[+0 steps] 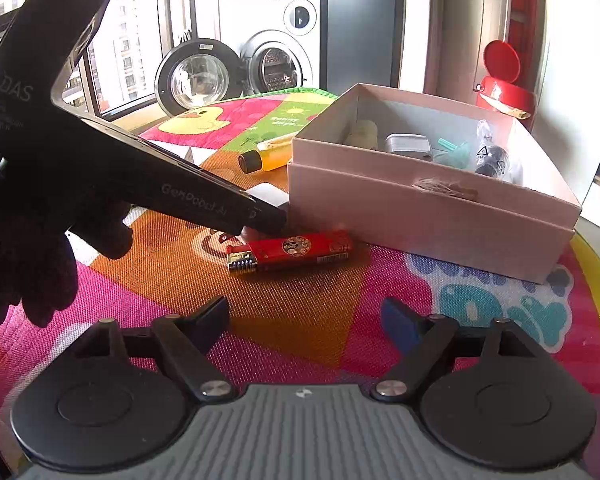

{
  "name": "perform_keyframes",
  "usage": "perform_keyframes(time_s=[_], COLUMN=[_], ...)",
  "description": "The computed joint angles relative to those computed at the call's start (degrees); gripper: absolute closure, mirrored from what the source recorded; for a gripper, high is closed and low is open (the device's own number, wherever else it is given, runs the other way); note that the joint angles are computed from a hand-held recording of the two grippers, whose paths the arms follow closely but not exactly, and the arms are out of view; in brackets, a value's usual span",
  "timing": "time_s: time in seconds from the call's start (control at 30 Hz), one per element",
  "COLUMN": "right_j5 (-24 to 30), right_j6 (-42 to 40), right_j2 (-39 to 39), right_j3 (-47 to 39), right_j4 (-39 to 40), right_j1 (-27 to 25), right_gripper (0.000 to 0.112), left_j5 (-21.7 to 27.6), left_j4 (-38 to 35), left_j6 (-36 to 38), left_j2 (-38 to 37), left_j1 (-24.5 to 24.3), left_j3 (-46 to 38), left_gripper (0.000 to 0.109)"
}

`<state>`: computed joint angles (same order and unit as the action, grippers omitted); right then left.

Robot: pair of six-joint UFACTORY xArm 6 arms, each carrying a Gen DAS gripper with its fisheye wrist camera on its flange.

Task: Organize rigid objects
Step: 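Grasp the yellow oil bottle with the right tool while the left tool holds the plug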

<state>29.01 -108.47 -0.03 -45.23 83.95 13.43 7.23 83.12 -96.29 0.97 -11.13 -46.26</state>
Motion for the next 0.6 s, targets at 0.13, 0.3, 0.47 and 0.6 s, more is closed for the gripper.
perform_keyframes(time_s=[0.13, 0.3, 0.47, 0.6], right_j5=[0.51, 0.91, 2.09, 6.51], right_j6=[0.29, 0.61, -1.71, -0.96], right_j2=[0.17, 0.06, -1.42, -3.93], right_j3=[-0.2, -0.16, -0.3, -1.73], right_j4=[-0.21, -0.32, 0.16, -0.87], right_j1=[-0.3, -0.58, -0.05, 1.0], right_gripper=[0.028, 0.028, 0.028, 0.029], left_j5=[0.05, 2.44, 7.14, 10.8], left_j4=[8.88, 20.51, 17.52, 16.52], left_j6=[-10.35, -25.04, -25.48, -26.48], left_j2=[-1.04, -8.01, -19.51, -25.71], left_j1=[0.14, -0.73, -1.64, -1.21], left_j3=[0.46, 7.19, 18.54, 24.29], left_gripper=[0.071, 0.071, 0.071, 0.071])
